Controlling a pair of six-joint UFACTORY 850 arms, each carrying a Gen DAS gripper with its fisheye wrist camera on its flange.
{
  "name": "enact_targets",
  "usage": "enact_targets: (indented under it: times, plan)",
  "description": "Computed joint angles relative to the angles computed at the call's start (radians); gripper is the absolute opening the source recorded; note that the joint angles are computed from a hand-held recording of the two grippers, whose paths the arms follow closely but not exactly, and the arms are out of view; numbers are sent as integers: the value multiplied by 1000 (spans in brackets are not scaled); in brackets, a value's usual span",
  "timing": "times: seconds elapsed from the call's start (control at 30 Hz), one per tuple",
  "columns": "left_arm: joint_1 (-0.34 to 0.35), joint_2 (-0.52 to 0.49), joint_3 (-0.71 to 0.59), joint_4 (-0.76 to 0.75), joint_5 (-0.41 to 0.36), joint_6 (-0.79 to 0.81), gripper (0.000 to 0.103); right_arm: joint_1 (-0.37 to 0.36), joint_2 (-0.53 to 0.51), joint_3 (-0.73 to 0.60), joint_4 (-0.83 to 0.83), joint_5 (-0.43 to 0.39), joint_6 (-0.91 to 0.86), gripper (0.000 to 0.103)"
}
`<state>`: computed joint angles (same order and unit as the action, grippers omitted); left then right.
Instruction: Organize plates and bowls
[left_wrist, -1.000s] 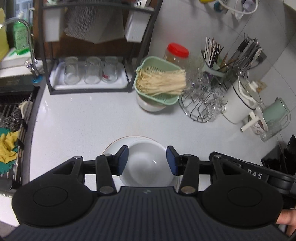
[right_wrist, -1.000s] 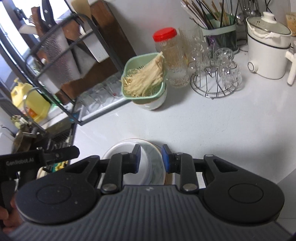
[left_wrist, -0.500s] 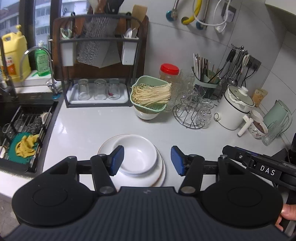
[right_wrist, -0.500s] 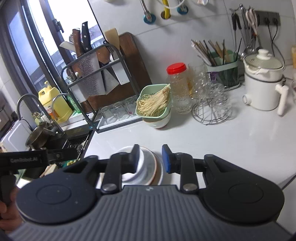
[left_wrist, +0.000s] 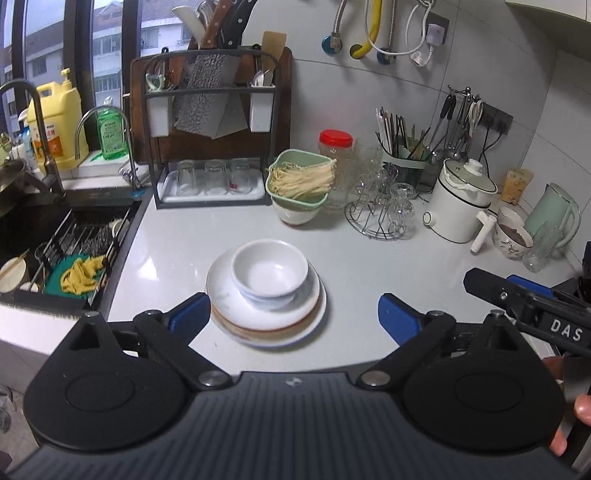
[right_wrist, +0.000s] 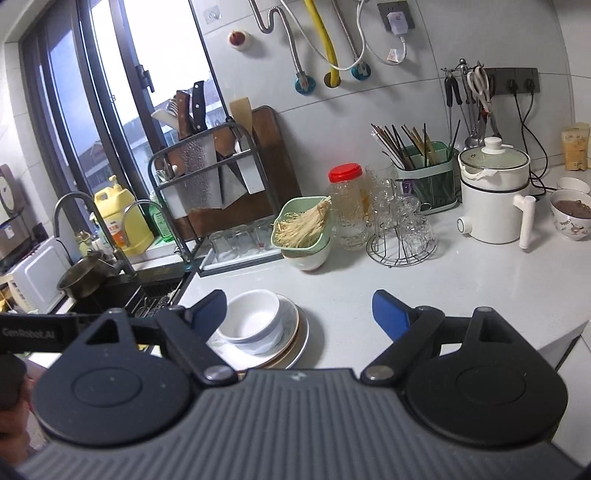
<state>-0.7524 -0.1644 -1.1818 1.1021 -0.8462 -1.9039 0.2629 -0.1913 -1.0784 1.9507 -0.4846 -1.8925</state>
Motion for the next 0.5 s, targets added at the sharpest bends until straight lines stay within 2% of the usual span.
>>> enact_targets:
  times: [0.2, 0.5]
  plan:
    - [-47, -5, 7, -22, -45, -18, 99, -14, 46, 59, -38, -25, 31, 87]
    - [-71, -17, 0, -35, -88, -26, 99, -26, 91, 113, -61, -23, 14, 87]
